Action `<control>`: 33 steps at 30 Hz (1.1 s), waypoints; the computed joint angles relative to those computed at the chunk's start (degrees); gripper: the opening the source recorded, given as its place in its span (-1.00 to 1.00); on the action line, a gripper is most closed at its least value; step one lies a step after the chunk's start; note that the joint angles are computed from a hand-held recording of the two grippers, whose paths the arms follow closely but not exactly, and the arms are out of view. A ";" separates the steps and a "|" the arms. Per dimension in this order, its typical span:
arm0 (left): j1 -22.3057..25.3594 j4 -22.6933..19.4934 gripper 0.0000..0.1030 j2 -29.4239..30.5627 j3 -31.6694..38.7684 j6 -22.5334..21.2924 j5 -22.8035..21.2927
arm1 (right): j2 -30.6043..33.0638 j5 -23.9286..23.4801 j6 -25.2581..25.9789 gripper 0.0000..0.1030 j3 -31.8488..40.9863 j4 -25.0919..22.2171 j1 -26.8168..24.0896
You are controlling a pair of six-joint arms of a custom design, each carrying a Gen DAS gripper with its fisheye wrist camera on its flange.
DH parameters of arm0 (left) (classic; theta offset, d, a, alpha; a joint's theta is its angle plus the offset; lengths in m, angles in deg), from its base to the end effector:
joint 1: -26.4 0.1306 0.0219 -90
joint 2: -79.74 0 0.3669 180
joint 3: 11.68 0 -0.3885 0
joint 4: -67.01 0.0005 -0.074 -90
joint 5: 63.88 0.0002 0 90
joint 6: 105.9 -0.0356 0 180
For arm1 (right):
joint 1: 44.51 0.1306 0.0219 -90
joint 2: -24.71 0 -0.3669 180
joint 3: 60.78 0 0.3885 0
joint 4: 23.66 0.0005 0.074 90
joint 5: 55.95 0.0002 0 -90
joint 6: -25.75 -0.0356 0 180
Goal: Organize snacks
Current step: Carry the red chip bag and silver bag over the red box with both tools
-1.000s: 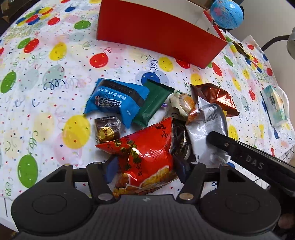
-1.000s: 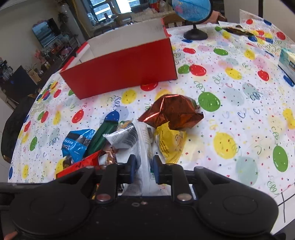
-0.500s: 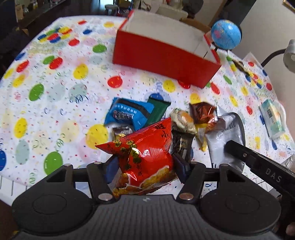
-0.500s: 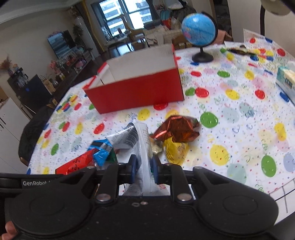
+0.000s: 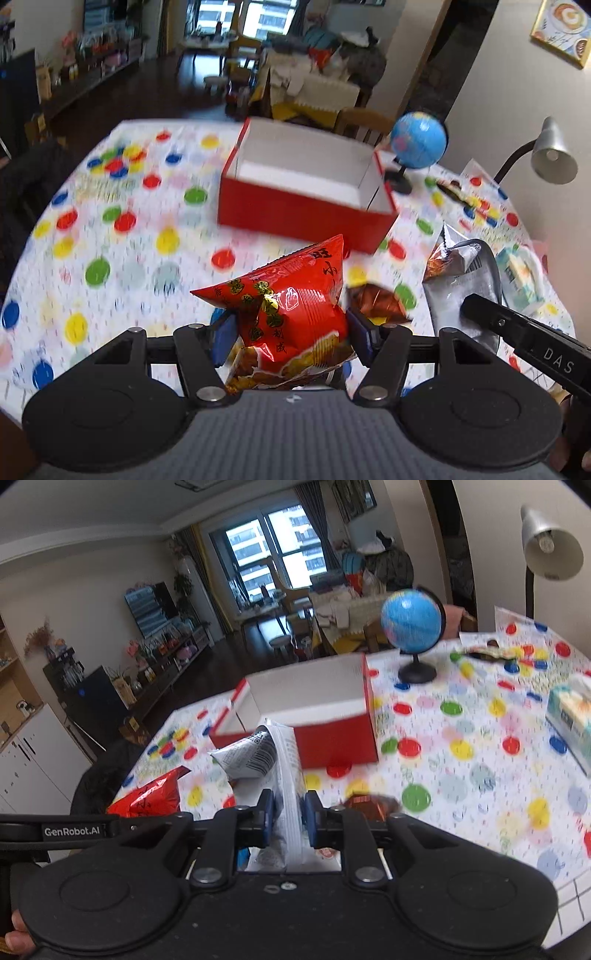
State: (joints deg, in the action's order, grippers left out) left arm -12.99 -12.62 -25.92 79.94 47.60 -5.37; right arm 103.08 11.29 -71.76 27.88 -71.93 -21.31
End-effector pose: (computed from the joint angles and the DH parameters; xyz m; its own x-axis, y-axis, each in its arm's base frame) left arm 0.2759 -0.2031 0.5067 -0.6221 -0.4766 -0.6211 -0.4548 0.8658 -0.2089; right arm 0.3755 0.1754 0.4935 -0.6449 -0.1453 -0.7503 -0.5641 0.7529 0.3391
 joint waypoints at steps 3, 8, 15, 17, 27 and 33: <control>1.64 0.70 0.21 1.31 2.56 -3.82 -0.70 | 1.81 0.28 -0.40 -0.67 2.68 0.62 0.17; 7.19 4.10 0.21 3.31 5.41 -12.46 1.21 | 6.17 2.65 -1.85 -0.67 7.87 1.48 1.35; 17.42 9.29 0.21 7.55 8.74 -24.24 7.77 | 15.54 7.91 -3.35 -0.67 18.02 0.93 4.12; 20.34 10.33 0.21 9.40 10.01 -26.80 9.76 | 18.75 9.18 -3.55 -0.67 21.45 0.49 4.82; 31.53 15.02 0.21 19.64 15.97 -37.03 18.44 | 36.70 12.96 -5.52 -0.67 41.17 -4.35 6.76; 35.21 16.50 0.21 25.39 18.15 -41.15 22.03 | 45.23 15.42 -6.44 -0.67 50.20 -8.16 7.75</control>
